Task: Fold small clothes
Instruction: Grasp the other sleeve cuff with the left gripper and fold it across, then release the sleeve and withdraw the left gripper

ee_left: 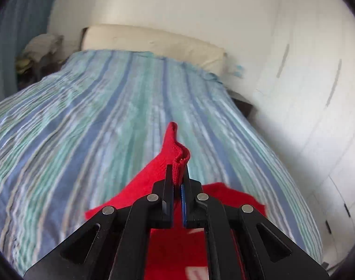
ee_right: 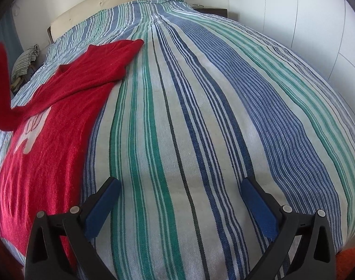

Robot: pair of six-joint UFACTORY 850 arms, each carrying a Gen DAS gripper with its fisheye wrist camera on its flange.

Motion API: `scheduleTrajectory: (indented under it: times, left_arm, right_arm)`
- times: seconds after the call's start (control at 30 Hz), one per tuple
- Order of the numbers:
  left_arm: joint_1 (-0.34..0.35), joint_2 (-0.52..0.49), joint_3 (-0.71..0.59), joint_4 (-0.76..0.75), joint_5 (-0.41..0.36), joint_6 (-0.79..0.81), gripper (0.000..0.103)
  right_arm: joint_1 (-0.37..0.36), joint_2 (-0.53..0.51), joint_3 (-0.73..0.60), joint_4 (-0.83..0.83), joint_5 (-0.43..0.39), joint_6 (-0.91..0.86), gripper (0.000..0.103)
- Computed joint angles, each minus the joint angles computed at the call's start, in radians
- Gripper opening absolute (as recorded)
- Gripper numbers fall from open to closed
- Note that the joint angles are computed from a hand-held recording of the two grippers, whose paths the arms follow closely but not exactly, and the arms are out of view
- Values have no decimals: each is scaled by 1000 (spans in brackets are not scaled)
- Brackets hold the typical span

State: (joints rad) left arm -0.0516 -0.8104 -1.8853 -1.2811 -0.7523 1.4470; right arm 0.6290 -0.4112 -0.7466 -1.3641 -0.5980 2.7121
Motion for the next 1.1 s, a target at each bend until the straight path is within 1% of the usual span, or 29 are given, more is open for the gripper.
scheduleTrajectory:
  times: [0.03,0.07,0.1,0.13,0.17,0.2,0.23,0.27,0.3,0.37,0.4,0.43,0.5,0.57,0.63,0.7,0.77,0.83,0.87,0.93,0.97,1.0,1.03,1.07,1.1]
  left_arm:
    - [-36,36,64,-23,8,63,4]
    - [-68,59,112,-27,16,102,6]
    - [-100,76,155,-7,32,115,17]
    - [-132,88,197,52,58,96,31]
    - [-158,100,241,113,97,75,65]
    - [-174,118,302,134,141,95,78]
    - [-173,140,376,113,162,158,78]
    - [-163,155,436,92,162,223,77]
    - [-145,165,484,105,157,255,76]
    - [-81,179,561,118,151,299,74]
    - [-44,183,580,126,144,305,74]
    - [-6,181,589,121,154,311,74]
    - [62,144,544,123,176,296,73]
    - [103,104,479,166,186,233,70]
    - [126,51,397,186,177,192,70]
    - [126,21,354,165,168,212,70]
    - [103,-18,311,166,156,235,70]
    - [72,-47,285,173,198,243,69]
    - [57,-62,273,160,235,248,61]
    - [40,-86,252,95,309,241,30]
    - [45,-103,231,82,316,195,5]
    - [55,-127,200,97,303,119,4]
    - [66,-141,187,86,284,85,3]
    - [73,-141,193,73,279,92,3]
    - [72,-137,208,46,285,136,3]
  right_arm:
    - [-1,0,0,-1,0,-1,103]
    - [1,1,1,1,0,-2,103]
    - [1,1,0,1,0,-2,103]
    - [0,1,1,-1,1,-2,103]
    - [0,1,1,-2,2,-2,103]
    - [0,1,1,-2,2,-1,103]
    - [0,1,1,-1,2,-2,103]
    - [1,1,1,-1,2,-2,103]
    - [1,1,1,-1,2,-2,103]
    - [1,1,2,-4,3,0,103]
    - [1,1,2,-6,4,2,103]
    - [1,1,3,-9,5,5,103]
    - [0,-1,2,-11,8,6,103]
    - [-2,-6,-3,-4,8,-2,103]
    - [-4,-12,-11,7,4,-16,103]
    - [-6,-18,-18,18,-1,-30,103]
    - [-2,-18,-17,18,-7,-28,103]
    - [0,-18,-16,13,-10,-19,103]
    - [2,-20,-17,14,-13,-21,103]
    - [4,-24,-20,18,-19,-26,103]
    - [4,-25,-20,19,-21,-28,103]
    - [5,-26,-21,20,-23,-29,103]
    - [6,-26,-20,20,-24,-29,103]
    - [6,-26,-21,20,-24,-29,103]
    - [6,-27,-21,21,-24,-30,103]
